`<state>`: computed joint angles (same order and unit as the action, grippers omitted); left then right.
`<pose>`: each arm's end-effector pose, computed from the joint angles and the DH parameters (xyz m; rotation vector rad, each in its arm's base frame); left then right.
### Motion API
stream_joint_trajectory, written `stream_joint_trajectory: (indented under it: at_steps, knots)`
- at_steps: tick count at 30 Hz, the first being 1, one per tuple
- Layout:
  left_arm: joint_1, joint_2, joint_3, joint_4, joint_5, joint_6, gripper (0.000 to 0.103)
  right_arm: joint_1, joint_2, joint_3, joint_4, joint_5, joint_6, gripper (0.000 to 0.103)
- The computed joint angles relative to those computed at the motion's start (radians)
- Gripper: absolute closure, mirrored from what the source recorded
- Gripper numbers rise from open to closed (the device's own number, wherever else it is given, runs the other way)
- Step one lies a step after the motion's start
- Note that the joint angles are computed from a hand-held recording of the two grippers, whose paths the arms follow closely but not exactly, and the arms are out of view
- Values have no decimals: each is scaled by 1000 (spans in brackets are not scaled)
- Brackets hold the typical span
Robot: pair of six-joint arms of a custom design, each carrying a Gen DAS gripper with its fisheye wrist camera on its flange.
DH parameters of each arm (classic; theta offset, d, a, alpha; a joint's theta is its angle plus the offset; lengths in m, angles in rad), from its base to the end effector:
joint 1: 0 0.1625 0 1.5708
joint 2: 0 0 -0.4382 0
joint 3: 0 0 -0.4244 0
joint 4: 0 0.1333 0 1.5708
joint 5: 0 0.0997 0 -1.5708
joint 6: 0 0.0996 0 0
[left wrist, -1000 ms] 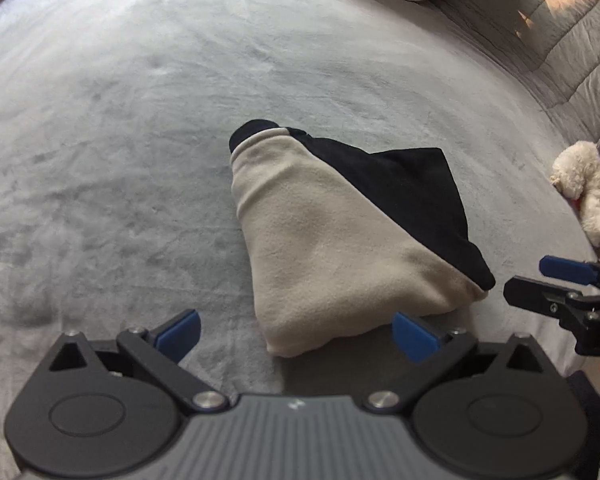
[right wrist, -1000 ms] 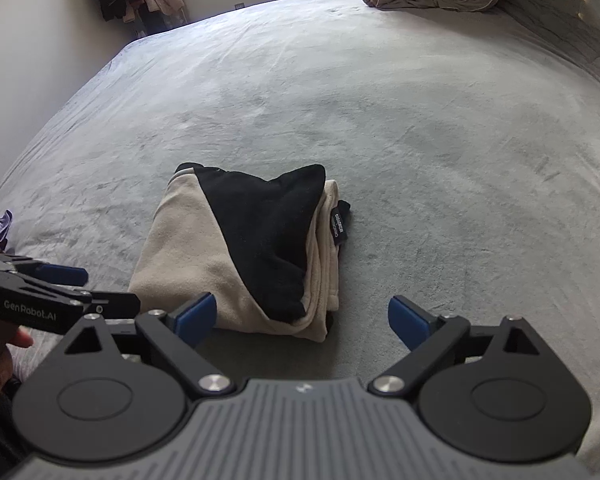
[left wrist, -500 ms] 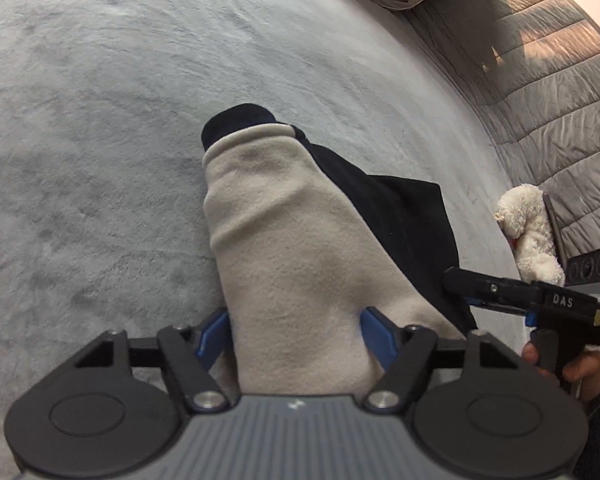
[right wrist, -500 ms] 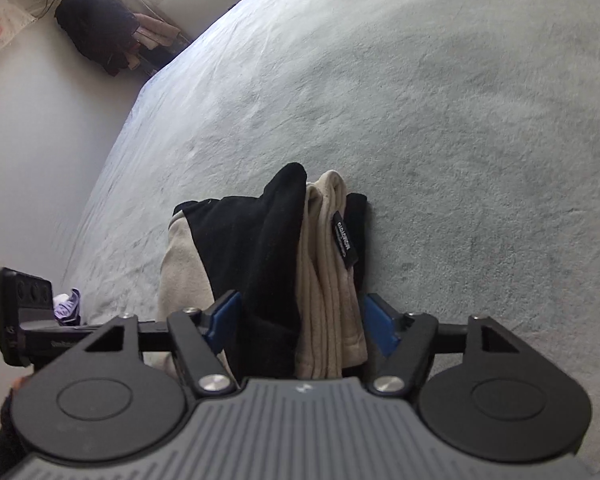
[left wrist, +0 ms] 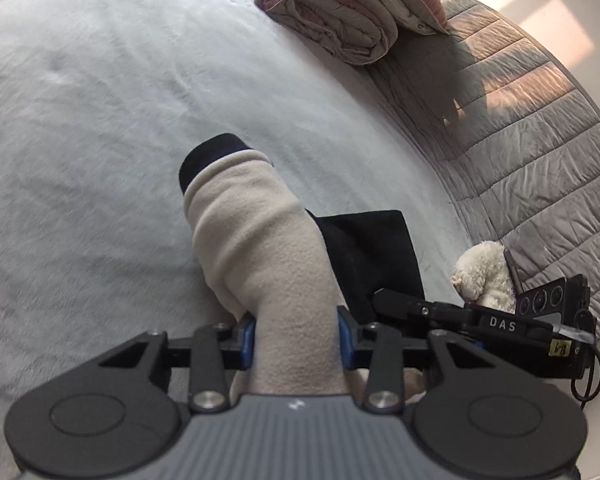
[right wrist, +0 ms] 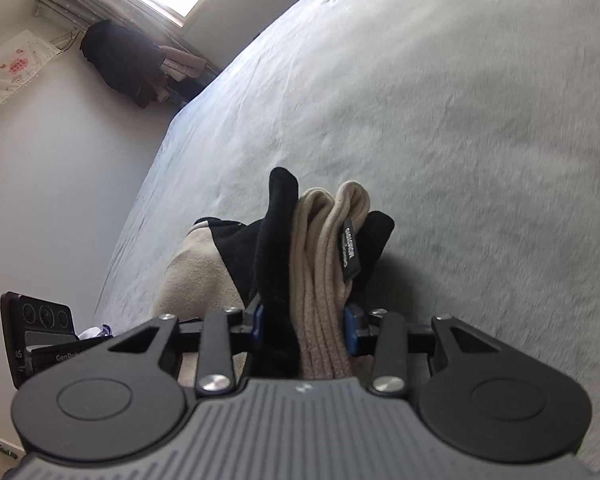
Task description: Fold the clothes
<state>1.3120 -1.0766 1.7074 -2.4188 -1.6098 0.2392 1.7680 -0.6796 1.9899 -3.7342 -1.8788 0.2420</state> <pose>-0.0462 -0.6802 0.2223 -0.7660 -2.9858 0.3355 0.2162 -0.5556 0.0405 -0.2550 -2.7393 1.3100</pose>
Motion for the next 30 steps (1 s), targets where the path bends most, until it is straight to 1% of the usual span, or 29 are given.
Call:
stream_joint_trajectory:
  at_steps: [4, 10, 14, 18, 21, 24, 27, 30]
  knots:
    - [-33, 95, -82, -45, -47, -19, 64, -16, -77, -3, 16, -23, -51, 63]
    - [-93, 255, -227, -105, -78, -52, 64, -64, -183, -53, 91, -56, -151, 63]
    - [-121, 357, -328, -125, -98, -65, 64, -102, -215, -105, 124, -65, -205, 63]
    - [-125, 459, -445, -110, -114, -79, 64, -151, -223, -152, 154, -59, -257, 63]
    - [-123, 535, -531, -86, -120, -86, 64, -185, -234, -161, 165, -62, -292, 63]
    - [-121, 601, -598, -71, -126, -96, 63, -225, -243, -173, 180, -48, -311, 63]
    - [-118, 655, -643, -63, -137, -110, 63, -266, -257, -164, 182, -26, -307, 63]
    - [-122, 692, -657, -80, -141, -107, 63, -301, -272, -151, 176, -11, -310, 63]
